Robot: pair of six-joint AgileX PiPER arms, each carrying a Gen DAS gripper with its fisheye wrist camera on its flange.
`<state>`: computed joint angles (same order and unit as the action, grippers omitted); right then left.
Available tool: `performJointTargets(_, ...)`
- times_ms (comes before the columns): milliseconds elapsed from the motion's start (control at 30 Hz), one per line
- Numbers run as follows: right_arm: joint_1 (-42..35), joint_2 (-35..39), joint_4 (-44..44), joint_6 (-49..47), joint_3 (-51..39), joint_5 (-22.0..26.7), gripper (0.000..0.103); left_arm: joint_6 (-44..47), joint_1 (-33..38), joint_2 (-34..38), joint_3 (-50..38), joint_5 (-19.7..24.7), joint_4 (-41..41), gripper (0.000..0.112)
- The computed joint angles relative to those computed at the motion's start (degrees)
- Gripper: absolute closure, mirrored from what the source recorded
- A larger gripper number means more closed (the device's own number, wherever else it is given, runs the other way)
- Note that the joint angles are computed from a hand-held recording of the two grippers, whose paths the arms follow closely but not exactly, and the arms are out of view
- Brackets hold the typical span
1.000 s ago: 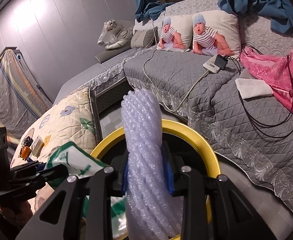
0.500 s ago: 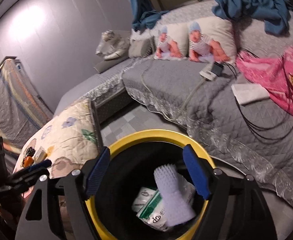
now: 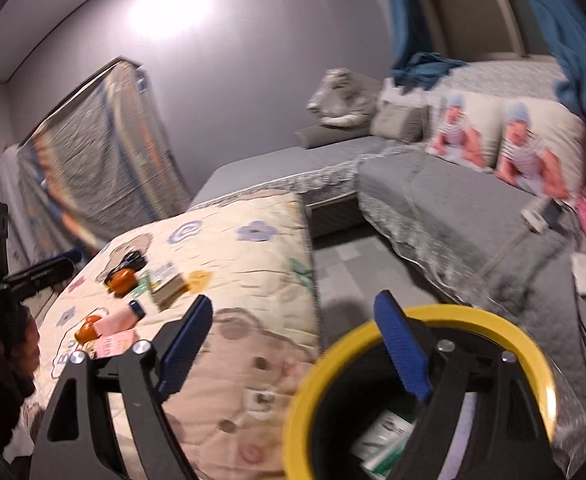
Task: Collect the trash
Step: 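Move both tools back over the trash on the bed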
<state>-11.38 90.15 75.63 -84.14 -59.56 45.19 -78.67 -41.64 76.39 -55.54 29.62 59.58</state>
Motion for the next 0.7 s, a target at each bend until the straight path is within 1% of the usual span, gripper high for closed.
performJointTargets(67,3.88,0.56,-0.94,0.76,-0.80,-1.23,0.021,1.58,2.58,-5.79,5.16,1.01,-1.58,0.018)
performJointTargets(133,7.93,1.35,-1.98,1.63,-1.82,-2.85,0.021,3.79,4.88,-9.84,8.59,1.19,-3.63,0.018)
performJointTargets(200,11.86,2.35,-3.35,2.46,-3.05,-4.46,0.021,8.80,8.72,-15.29,13.35,-0.01,-8.17,0.018)
performJointTargets(267,16.08,4.37,-5.22,3.60,-5.22,-5.77,0.021,12.86,11.41,-18.74,16.67,-1.05,-11.42,0.018)
performJointTargets(333,19.41,6.61,-7.11,4.70,-7.59,-6.86,0.021,18.73,14.64,-21.98,19.87,-2.52,-15.54,0.018)
performJointTargets(367,21.14,7.67,-8.15,5.24,-8.77,-7.74,0.021,19.53,15.24,-22.77,20.87,-2.78,-15.87,0.018)
performJointTargets(467,25.62,10.56,-11.54,6.96,-11.90,-10.38,0.021,17.63,15.68,-23.79,23.97,-3.78,-13.53,0.018)
performJointTargets(600,30.45,14.83,-17.48,10.58,-16.85,-13.88,0.021,15.26,18.88,-23.18,27.54,-8.23,-12.15,0.018)
performJointTargets(633,30.94,15.82,-18.15,11.13,-17.87,-14.10,0.021,15.89,20.04,-23.86,28.92,-9.40,-12.77,0.018)
performJointTargets(700,31.94,17.88,-19.92,12.85,-20.37,-14.07,0.021,12.73,20.42,-22.93,30.14,-10.86,-10.48,0.018)
